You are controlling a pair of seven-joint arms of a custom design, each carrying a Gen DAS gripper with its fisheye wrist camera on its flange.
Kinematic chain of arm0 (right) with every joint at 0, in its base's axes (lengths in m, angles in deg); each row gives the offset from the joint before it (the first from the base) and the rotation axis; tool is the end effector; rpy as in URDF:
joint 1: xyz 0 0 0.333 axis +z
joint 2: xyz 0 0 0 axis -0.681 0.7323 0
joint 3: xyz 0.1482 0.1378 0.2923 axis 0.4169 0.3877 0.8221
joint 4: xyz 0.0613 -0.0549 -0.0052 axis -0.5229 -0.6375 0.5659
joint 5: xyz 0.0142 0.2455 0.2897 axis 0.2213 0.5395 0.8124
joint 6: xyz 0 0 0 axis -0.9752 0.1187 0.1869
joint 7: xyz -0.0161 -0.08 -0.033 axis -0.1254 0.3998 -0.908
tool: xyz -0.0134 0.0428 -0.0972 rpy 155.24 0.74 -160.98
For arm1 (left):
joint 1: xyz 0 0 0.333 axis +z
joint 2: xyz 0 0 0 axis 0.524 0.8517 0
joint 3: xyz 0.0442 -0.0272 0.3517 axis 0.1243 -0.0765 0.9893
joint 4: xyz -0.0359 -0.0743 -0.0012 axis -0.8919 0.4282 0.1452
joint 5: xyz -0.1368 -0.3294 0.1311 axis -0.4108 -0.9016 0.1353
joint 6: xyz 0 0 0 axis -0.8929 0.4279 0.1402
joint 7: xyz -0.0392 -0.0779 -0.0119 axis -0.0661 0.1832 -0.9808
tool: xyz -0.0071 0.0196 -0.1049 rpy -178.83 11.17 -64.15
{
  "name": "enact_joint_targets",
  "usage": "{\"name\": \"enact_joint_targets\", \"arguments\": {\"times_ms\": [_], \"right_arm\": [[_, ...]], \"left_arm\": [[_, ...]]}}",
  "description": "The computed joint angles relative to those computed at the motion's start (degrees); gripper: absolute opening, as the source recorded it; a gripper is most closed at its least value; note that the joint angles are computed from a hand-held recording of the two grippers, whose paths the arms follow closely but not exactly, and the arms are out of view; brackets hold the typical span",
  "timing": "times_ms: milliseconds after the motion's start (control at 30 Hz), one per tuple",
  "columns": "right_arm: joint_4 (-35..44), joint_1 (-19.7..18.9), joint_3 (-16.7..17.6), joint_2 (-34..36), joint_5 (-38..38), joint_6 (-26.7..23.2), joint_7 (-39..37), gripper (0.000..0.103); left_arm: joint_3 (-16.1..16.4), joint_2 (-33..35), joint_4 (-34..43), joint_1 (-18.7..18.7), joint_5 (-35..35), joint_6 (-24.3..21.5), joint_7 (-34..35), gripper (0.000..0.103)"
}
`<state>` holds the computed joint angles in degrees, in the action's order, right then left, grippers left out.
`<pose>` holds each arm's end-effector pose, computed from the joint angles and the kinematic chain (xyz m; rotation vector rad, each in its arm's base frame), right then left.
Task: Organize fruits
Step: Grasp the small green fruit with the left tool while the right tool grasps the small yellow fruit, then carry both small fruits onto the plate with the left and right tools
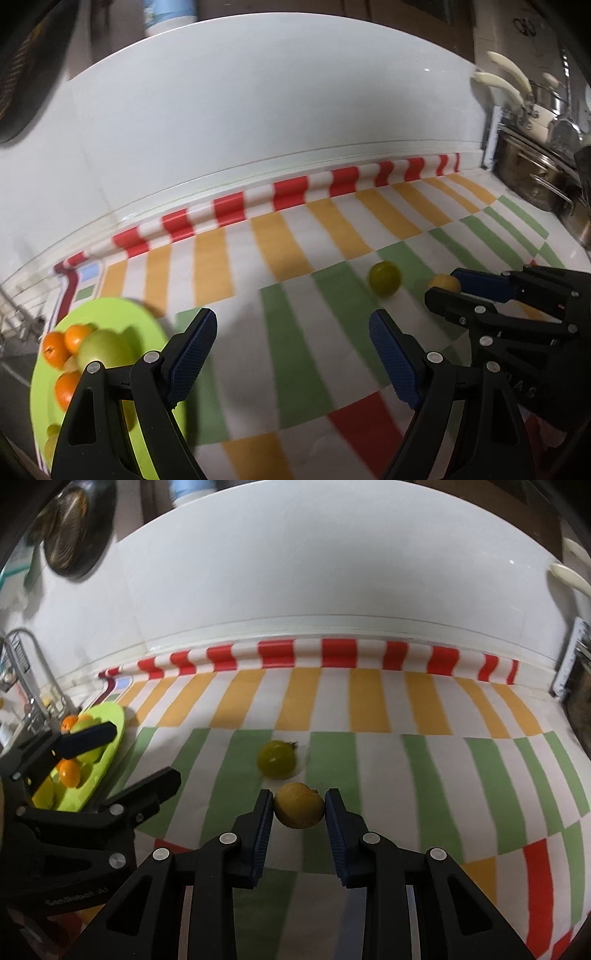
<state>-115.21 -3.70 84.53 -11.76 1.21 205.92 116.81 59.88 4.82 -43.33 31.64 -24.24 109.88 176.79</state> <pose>0.5163 0.4558 0.4231 -1.6658 1.8284 -0.6359 0.5709 -0.1969 0.4330 -1.2336 2.2044 -0.9092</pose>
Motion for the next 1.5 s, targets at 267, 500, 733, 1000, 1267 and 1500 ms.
{"name": "enact_joint_targets", "arguments": {"times_ms": [267, 500, 733, 1000, 1267, 1500], "right_arm": [[-3.6, -1.1, -0.2, -3.4, -3.1, -3.0, 4.7, 0.030], [-6.0, -3.1, 0.9, -4.5, -3.6, -3.0, 7.4, 0.030], [-7.3, -4.1, 1.0, -4.8, -4.6, -1.7, 10.1, 0.030], [-7.5, -4.0, 1.2, -4.9, -5.4, -1.8, 10.7, 0.030], [-7.5, -3.3, 2.1, -6.4, -7.0, -3.2, 11.1, 0.030], [-6.3, -2.0, 3.6, -7.7, -8.5, -5.6, 10.2, 0.030]], "left_arm": [[-3.5, 3.4, 5.1, 0.7, -2.0, -5.4, 5.3, 0.076], [4.1, 6.2, 9.8, -7.6, 0.6, -10.2, 3.6, 0.056], [8.1, 8.0, 12.7, -11.6, 4.1, -13.5, -0.6, 0.036], [5.1, 6.5, 11.1, -9.0, 1.5, -12.7, 1.1, 0.028], [1.1, 1.5, 7.0, -5.1, -7.8, -10.9, 7.6, 0.028], [1.4, -4.1, 3.0, -4.5, -19.0, -10.8, 15.0, 0.028]]}}
